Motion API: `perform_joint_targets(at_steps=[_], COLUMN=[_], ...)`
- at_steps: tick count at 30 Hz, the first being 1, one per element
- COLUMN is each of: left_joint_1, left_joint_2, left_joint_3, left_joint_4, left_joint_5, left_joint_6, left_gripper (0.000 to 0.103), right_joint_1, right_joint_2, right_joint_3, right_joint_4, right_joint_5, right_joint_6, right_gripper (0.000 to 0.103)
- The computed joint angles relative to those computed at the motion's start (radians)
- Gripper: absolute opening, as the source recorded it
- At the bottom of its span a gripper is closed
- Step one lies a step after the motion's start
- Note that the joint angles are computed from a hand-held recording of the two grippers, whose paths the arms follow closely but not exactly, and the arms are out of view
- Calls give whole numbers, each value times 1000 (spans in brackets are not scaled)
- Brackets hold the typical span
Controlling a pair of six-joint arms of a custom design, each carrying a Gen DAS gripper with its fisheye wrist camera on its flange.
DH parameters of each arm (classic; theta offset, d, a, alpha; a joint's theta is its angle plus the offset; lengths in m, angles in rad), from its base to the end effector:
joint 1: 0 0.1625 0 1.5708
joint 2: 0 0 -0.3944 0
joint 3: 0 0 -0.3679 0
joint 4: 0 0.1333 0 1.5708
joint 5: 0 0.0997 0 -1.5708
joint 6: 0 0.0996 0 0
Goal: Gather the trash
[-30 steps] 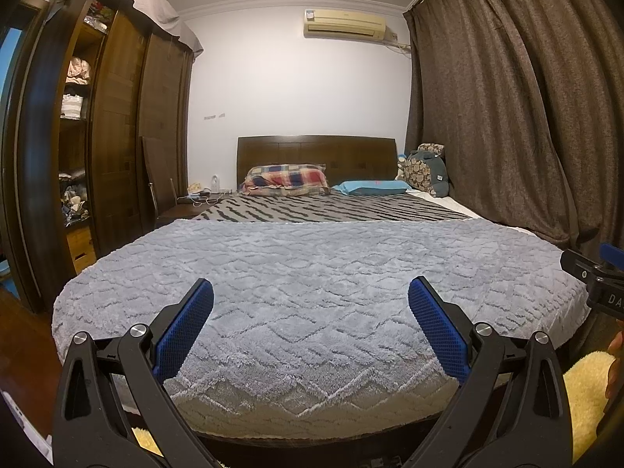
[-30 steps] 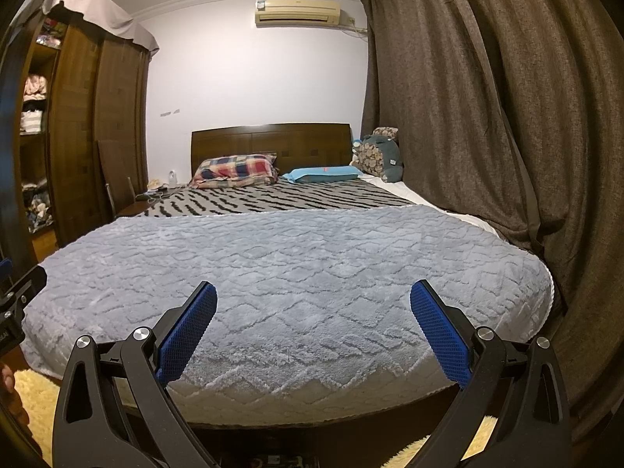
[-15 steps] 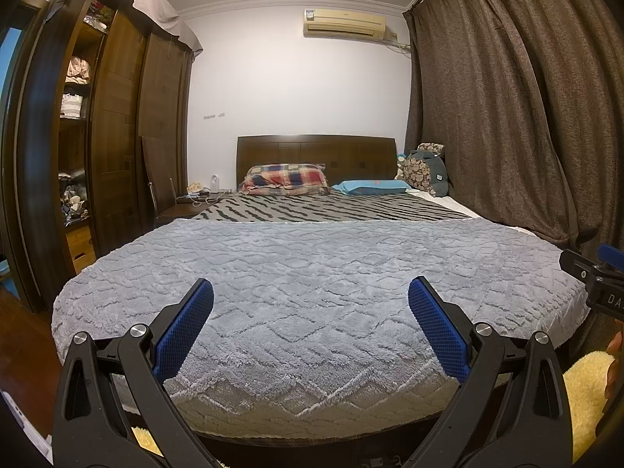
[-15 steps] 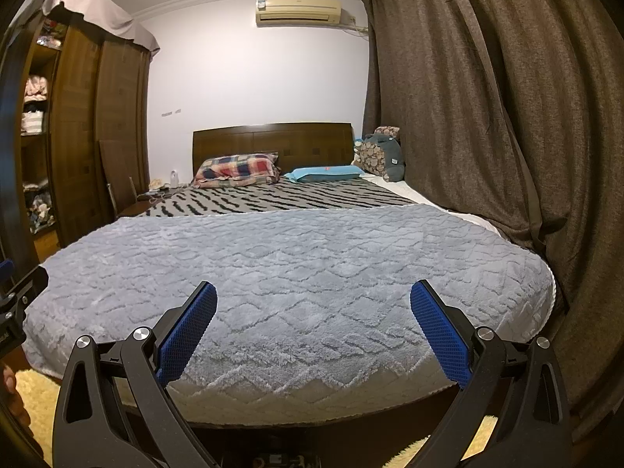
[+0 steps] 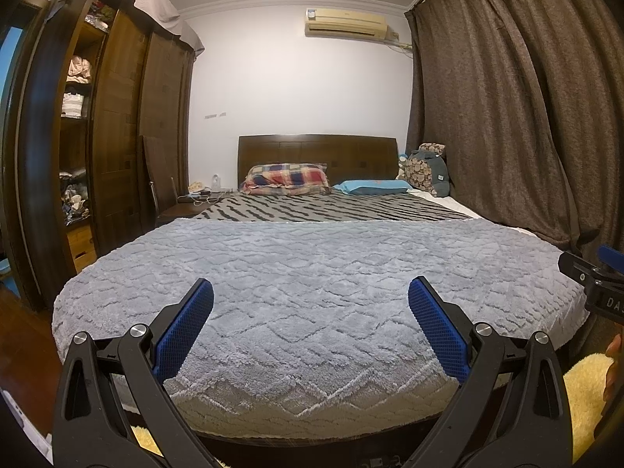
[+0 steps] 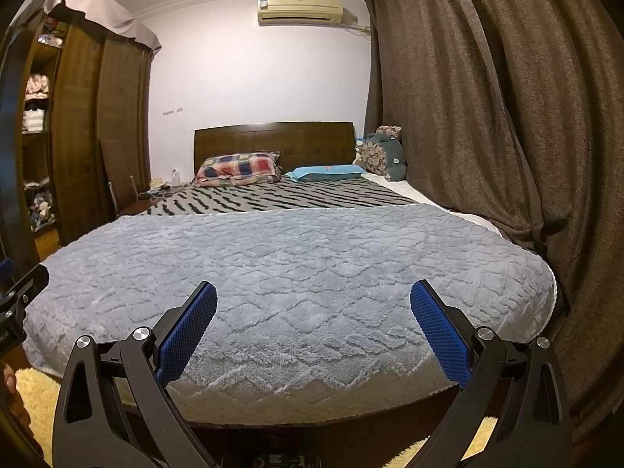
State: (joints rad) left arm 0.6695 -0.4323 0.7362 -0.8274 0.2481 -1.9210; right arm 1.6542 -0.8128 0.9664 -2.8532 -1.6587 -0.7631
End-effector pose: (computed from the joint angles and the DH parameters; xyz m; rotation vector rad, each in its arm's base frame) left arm -0.4691 -0.6644 0.1435 0.2135 1.6525 -1.5747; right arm 0.1880 -0.7540 0.4403 0.9029 -2.1631 1.3642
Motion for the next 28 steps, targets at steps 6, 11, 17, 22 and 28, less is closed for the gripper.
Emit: perform_joint_targets(at_steps=[6,11,17,22,28], left_joint_1=[0,0,1,1,5], left_joint_2=[13,16,13,15,41], left_joint_3=[-50,-51,-41,-48,-114], left_joint_4=[127,107,93,113,245], left_joint_5=[-2,-11,-12,-12,-3], left_joint_6=[-116,-95,-88,-102,-177], left_gripper=[95,95,95,95,95], right_joint_1=[1,-1,-2,-2,-3], right_joint_2=[2,2,1,0,2], right_joint_3=[-3,-4,-2,-1,-6], right_joint_4=[3,8,11,12,20], right_joint_5=[-5,-5,-5,-4,-9], right_joint_6=[0,-6,-5,-4,-2], right_gripper=[100,100,100,100,100])
